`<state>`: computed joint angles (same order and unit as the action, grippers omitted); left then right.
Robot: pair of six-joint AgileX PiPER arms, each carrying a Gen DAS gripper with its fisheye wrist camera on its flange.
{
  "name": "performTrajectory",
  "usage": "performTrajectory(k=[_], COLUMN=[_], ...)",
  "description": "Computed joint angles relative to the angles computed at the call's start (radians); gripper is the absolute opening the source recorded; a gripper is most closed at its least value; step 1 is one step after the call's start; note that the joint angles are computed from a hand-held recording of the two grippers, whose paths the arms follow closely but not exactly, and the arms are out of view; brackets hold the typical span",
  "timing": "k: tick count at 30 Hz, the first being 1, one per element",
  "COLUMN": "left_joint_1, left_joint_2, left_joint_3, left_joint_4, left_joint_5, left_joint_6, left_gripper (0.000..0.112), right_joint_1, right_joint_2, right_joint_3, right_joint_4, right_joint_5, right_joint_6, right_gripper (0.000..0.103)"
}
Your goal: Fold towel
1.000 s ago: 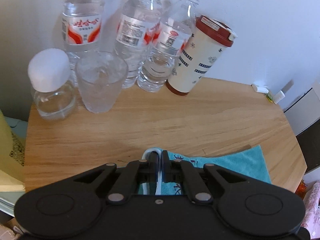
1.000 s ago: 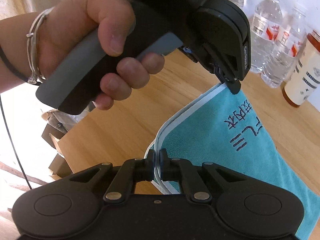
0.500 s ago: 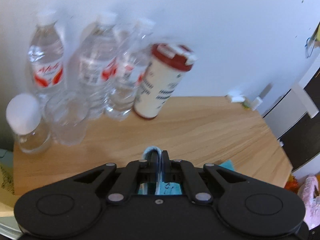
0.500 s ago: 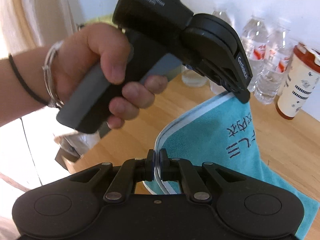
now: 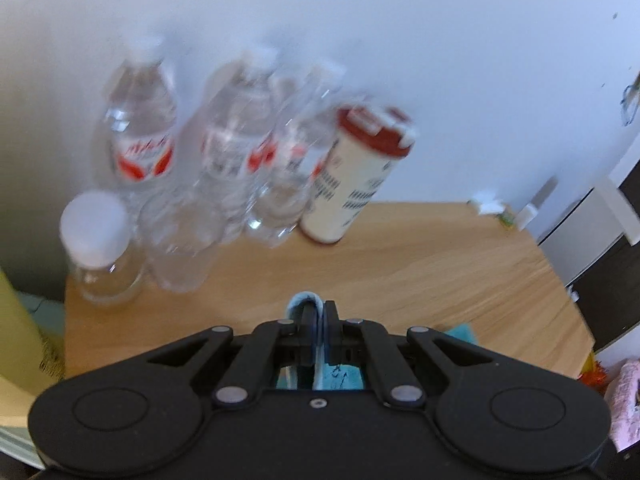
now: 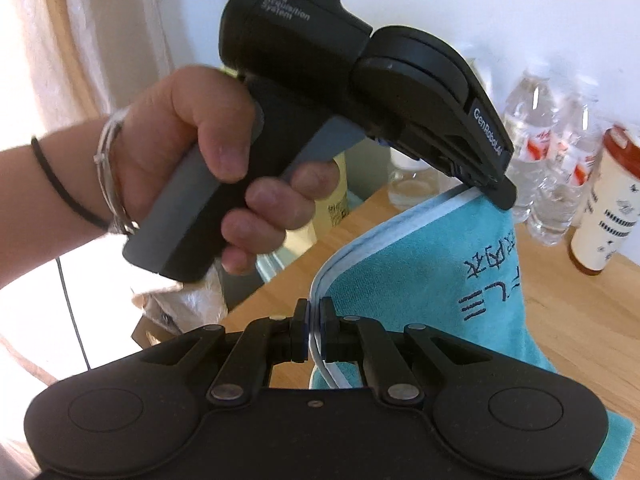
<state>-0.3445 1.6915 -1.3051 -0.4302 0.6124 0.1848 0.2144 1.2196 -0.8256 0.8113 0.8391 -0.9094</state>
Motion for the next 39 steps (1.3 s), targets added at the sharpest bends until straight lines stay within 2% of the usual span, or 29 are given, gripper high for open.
performTrajectory(k=[3, 10, 12, 13, 15, 19, 22, 23, 24, 28, 31, 33, 35, 39], left_joint_1=[0.027, 0.048, 0.062, 0.073, 0.086, 0.09, 0.094, 0.089, 0.083, 0.076, 0.075, 0.075, 0.073, 0.05], left_joint_2=[0.033, 0.132, 0.148, 0.153, 0.155, 0.152, 0.16, 0.158, 0.157, 0.146, 0.131, 0.123, 0.117, 0.122], left_joint_3=[0.031, 0.071, 0.085, 0.095, 0.11, 0.132, 0.126, 0.123, 0.119, 0.123, 0.133, 0.138, 0.142, 0.128], left_joint_4=[-0.03, 0.013, 0.006, -0.01, -0.033, -0.035, -0.048, -0.034, -0.015, -0.001, -0.006, -0.014, -0.006, 0.093], left_joint_5=[-0.004, -0.052, -0.066, -0.071, -0.077, -0.091, -0.091, -0.09, -0.089, -0.087, -0.085, -0.086, -0.086, -0.072], left_joint_6=[0.044, 0.074, 0.084, 0.096, 0.117, 0.14, 0.144, 0.131, 0.115, 0.099, 0.09, 0.086, 0.065, -0.052], left_gripper=[0.003, 0.003, 0.003, 0.003, 0.003, 0.003, 0.003, 0.004, 0.004, 0.004, 0.004, 0.004, 0.004, 0.004], right_joint_1=[0.043, 0.153, 0.129, 0.089, 0.055, 0.13, 0.151, 0.135, 0.119, -0.014, -0.254, -0.407, -0.529, -0.704], right_joint_2=[0.032, 0.105, 0.164, 0.169, 0.18, 0.191, 0.195, 0.189, 0.184, 0.121, 0.047, 0.042, 0.098, 0.256], right_joint_3=[-0.004, 0.022, -0.004, -0.026, -0.03, -0.001, 0.03, 0.025, 0.019, 0.028, 0.033, 0.016, -0.029, -0.159], right_joint_4=[-0.06, -0.155, -0.156, -0.159, -0.164, -0.223, -0.218, -0.224, -0.229, -0.2, -0.194, -0.208, -0.248, -0.198], right_joint_5=[-0.031, -0.13, -0.139, -0.1, -0.08, -0.139, -0.204, -0.18, -0.157, -0.055, 0.045, 0.058, 0.044, 0.053], right_joint_6=[0.023, 0.069, 0.016, -0.006, -0.037, 0.025, 0.04, 0.034, 0.029, -0.025, -0.094, -0.168, -0.26, -0.536], right_gripper=[0.005, 0.005, 0.005, 0.005, 0.005, 0.006, 0.014, 0.025, 0.03, 0.032, 0.037, 0.039, 0.039, 0.039])
